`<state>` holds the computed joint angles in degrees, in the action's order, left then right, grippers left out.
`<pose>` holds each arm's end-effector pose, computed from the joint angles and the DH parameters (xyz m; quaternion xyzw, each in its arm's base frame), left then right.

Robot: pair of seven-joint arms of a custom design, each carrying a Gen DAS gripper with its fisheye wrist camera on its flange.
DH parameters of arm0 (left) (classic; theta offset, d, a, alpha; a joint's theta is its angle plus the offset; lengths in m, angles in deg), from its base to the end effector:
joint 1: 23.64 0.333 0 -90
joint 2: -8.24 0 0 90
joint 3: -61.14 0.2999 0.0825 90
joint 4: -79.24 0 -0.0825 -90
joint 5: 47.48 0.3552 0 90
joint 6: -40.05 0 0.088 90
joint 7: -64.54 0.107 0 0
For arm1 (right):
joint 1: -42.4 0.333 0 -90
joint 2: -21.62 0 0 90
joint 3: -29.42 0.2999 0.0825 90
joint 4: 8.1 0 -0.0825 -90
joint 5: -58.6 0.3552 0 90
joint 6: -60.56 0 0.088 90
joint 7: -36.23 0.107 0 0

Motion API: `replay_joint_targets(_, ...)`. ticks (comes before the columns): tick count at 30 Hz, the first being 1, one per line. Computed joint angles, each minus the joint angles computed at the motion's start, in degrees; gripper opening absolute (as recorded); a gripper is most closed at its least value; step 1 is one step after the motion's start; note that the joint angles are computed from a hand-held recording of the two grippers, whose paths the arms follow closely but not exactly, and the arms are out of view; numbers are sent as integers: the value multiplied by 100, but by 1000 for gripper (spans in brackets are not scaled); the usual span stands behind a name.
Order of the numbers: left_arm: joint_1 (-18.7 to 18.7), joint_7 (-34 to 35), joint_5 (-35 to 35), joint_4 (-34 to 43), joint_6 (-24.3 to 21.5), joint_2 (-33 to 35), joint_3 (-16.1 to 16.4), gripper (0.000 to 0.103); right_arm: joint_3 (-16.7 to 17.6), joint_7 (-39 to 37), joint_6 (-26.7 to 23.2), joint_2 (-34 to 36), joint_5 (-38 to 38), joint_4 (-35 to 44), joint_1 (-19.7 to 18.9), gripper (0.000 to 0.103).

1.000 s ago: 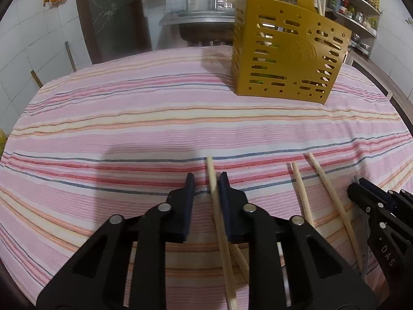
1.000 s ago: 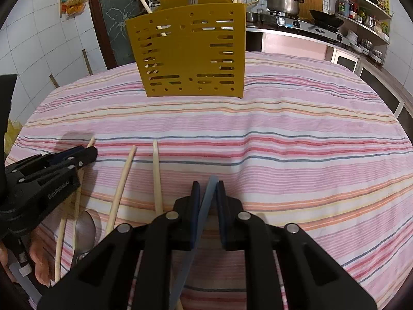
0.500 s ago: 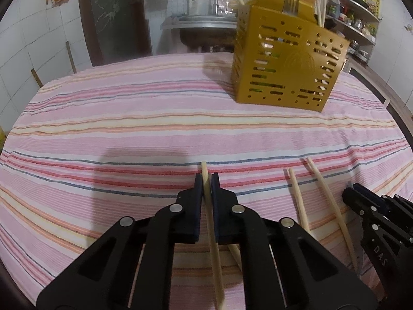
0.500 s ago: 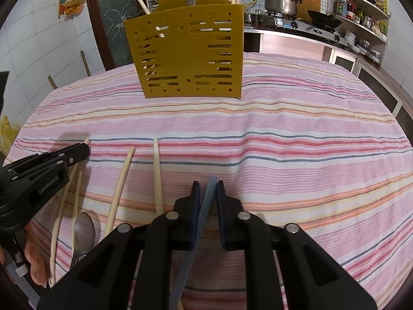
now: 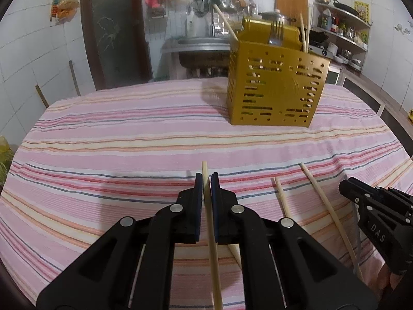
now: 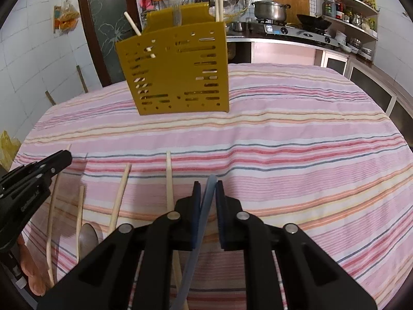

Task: Organize utensils
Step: 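Lift the chopstick with the left gripper while the right gripper lifts the blue spoon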

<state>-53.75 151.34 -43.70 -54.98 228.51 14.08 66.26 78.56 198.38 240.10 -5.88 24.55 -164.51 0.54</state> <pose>0.4881 -0.2359 0.3984 -0.4831 0.7737 -0.3449 0.2216 0.4021 0.0985 0.3843 -0.4850 0.7824 -0.2968 0.2541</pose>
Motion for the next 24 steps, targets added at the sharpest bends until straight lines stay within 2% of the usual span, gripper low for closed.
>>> replay_joint_targets(3,-340,169,-149,-100,155,-68,342,5,67,42,105,-135,44,-52,-79,11)
replay_joint_targets(5,-310,297,-289,-157,255,-110,303,5,161,15,207,-219,134,-86,-171,11)
replay_joint_targets(10,392,263,-204,-315,465,-245,-331,5,332,-159,395,-429,490,-183,-286,10)
replay_joint_targets(14,427,737,-723,-462,755,-329,-468,5,452,-278,584,-620,803,-294,-365,10)
replay_joint_targets(20,1140,21,109,-564,939,-442,-957,5,532,-480,797,-882,1291,-464,-374,9)
replay_joint_targets(24,1460,-131,261,-599,1011,-483,-1227,5,614,-661,868,-991,1587,-524,-385,9)
